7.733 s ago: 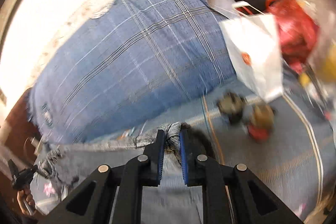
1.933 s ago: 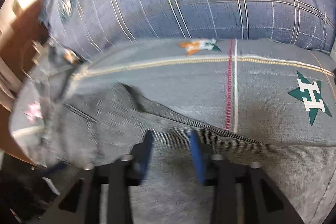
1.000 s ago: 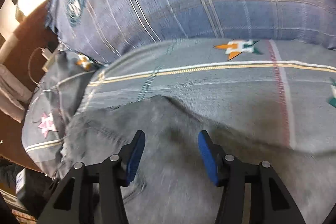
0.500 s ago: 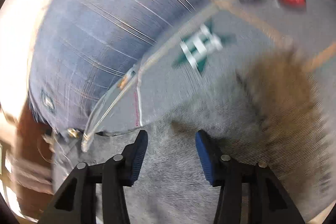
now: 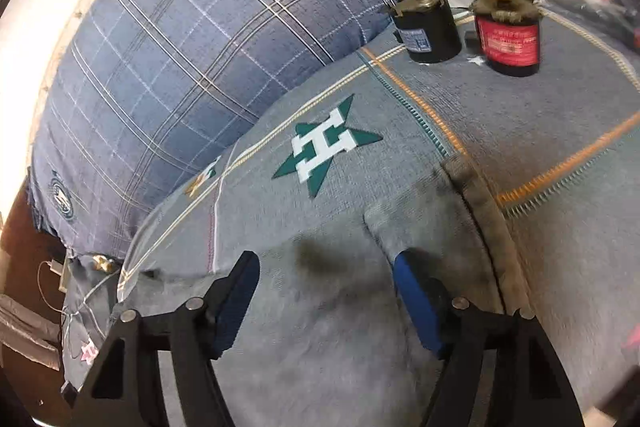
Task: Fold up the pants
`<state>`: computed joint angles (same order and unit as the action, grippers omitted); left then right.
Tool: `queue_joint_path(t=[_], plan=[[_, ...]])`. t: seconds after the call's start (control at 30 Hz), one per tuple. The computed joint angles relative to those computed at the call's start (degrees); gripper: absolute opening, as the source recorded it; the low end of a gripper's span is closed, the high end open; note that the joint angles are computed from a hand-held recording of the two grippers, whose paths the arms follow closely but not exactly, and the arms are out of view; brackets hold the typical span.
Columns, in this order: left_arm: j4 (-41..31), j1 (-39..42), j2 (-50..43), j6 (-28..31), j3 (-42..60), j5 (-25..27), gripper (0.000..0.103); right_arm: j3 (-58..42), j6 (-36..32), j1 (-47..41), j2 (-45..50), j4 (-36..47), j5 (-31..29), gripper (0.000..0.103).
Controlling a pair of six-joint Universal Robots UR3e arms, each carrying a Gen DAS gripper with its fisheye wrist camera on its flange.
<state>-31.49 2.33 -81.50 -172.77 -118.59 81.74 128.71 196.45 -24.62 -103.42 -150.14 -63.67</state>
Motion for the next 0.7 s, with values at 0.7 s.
queue_joint_path(t=[0.7], plan=[[-1.8,-8.9,-5.4,2.9,5.6,10.3,0.092,11.8,10.3,12.1,-8.6,2.7,-6.9,0.071]])
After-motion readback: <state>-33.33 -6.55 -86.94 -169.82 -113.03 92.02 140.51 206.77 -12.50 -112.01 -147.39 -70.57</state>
